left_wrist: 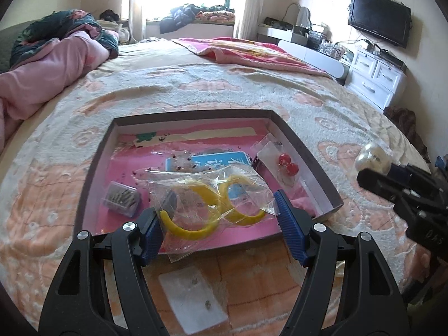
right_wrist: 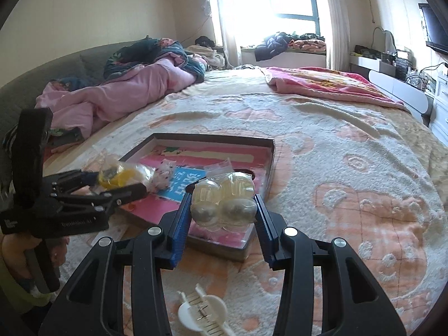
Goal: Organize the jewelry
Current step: 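Carry the bangle bag with the left tool while the right tool carries the pearl box over the tray, then open the left tool to drop the bangle bag while the right tool releases the pearl box into the tray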
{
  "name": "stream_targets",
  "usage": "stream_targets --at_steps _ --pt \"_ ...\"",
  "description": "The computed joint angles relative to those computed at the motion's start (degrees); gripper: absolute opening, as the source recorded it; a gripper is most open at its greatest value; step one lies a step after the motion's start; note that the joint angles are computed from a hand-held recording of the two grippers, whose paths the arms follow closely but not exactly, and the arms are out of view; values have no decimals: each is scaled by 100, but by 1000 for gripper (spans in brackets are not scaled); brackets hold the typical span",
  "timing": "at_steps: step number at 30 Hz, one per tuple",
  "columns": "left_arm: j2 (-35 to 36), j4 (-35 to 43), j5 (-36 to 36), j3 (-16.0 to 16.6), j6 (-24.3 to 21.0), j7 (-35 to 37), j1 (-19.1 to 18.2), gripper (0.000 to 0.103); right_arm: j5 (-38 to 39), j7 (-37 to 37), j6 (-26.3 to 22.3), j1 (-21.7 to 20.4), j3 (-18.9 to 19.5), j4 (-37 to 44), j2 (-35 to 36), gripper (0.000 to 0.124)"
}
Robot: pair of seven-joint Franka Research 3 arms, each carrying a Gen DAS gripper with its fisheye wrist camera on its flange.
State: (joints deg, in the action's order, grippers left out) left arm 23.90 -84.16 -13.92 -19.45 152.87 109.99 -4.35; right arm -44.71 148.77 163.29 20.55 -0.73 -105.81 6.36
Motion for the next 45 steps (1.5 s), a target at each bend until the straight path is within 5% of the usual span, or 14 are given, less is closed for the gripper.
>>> stream_targets --at_steps 45 --pt "615 599 509 107 -434 -348 -142 63 2149 -2322 -839 293 -564 1846 1579 41"
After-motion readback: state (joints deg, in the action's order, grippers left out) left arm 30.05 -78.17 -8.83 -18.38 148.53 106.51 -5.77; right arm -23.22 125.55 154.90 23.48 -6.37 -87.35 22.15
